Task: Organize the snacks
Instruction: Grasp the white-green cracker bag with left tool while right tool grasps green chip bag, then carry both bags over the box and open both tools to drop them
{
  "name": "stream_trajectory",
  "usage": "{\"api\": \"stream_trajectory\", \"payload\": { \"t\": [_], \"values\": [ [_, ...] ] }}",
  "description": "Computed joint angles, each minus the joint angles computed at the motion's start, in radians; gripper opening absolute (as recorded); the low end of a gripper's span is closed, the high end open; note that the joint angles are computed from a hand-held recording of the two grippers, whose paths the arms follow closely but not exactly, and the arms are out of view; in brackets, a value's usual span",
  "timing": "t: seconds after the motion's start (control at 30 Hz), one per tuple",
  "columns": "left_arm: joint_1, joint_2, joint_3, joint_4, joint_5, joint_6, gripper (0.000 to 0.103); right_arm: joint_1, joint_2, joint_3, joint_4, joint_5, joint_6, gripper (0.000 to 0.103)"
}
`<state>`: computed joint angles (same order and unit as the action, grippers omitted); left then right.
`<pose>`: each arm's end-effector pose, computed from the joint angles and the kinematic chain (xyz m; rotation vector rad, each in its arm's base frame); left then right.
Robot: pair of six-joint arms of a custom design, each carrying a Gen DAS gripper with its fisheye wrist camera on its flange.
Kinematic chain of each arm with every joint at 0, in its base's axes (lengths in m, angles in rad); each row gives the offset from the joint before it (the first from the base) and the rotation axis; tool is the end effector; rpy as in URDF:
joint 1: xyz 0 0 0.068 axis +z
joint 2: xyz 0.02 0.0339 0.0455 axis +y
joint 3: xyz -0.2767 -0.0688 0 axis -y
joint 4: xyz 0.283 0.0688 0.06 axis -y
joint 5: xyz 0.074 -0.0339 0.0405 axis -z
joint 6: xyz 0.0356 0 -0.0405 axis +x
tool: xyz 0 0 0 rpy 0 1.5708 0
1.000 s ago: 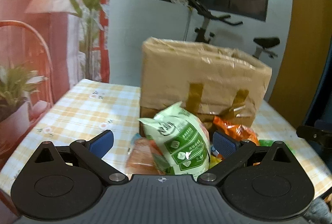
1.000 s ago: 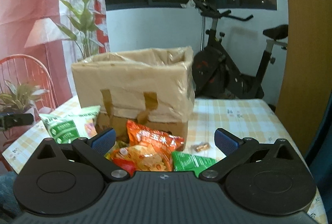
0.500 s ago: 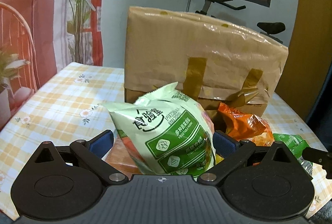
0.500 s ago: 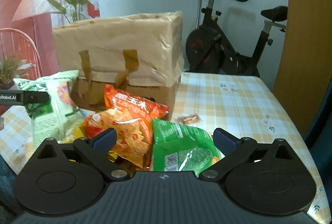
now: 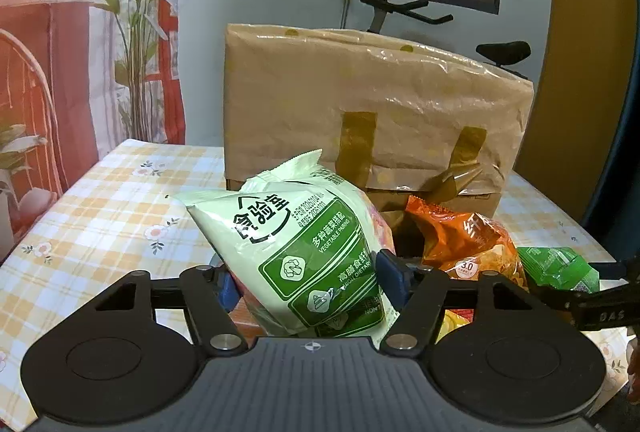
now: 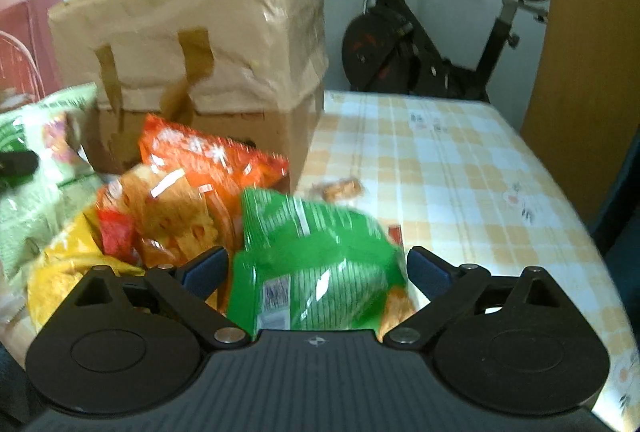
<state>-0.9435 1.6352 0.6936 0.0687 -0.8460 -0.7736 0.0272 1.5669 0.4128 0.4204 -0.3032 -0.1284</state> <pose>0.2068 -0.2399 0.1213 -0.1627 2.0976 0.0391 0.2681 0.0179 0.0834 -0.3311 2.2573 0.2961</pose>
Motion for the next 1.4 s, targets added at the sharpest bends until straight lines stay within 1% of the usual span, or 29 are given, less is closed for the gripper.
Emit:
{"api": "stream_trajectory", "payload": {
  "t": [0.1,0.23,0.3,0.43,0.57,0.7,0.87,1.03,1.13,1.17,1.33,1.4],
  "values": [
    [-0.012,-0.004,-0.002,0.003,-0.017,0.004,0.066,0.013,0.028,-0.017,0.057,0.035,-0.007,0.097],
    [-0.033,-0.011,-0.001,-0.014,-0.054,-0.003,0.065,0.034,0.068,-0.008,0.083,0.093,-0.016,0.097],
    [-0.041,-0.02,-0.005,-0.023,-0.069,-0.013,0.065,0.037,0.088,-0.004,0.101,0.103,-0.014,0.094],
    [-0.051,-0.041,-0.015,-0.021,-0.1,-0.021,0.065,0.022,0.085,-0.029,0.154,0.084,-0.009,0.088],
    [-0.058,-0.064,-0.024,-0.018,-0.121,-0.025,0.065,0.004,0.032,-0.066,0.187,0.069,0.009,0.086],
    [-0.064,-0.101,-0.042,-0.005,-0.147,-0.017,0.065,-0.026,-0.046,-0.089,0.169,0.037,0.024,0.086],
    [-0.066,-0.154,-0.05,-0.028,-0.192,-0.012,0.065,-0.05,-0.141,-0.108,0.132,-0.007,0.04,0.086],
    [-0.072,-0.222,-0.061,-0.029,-0.259,0.032,0.065,-0.052,-0.243,-0.12,0.118,-0.036,0.057,0.086],
    [-0.073,-0.25,-0.063,-0.007,-0.296,0.069,0.065,-0.05,-0.305,-0.12,0.109,-0.049,0.061,0.086],
    [-0.07,-0.26,-0.062,0.0,-0.302,0.088,0.065,-0.051,-0.315,-0.127,0.136,-0.06,0.067,0.086],
    [-0.057,-0.288,-0.044,0.041,-0.309,0.182,0.064,-0.047,-0.381,-0.095,0.111,-0.079,0.08,0.086],
    [-0.05,-0.295,-0.043,0.093,-0.306,0.245,0.064,-0.044,-0.394,-0.073,0.099,-0.085,0.089,0.086]
  ]
}}
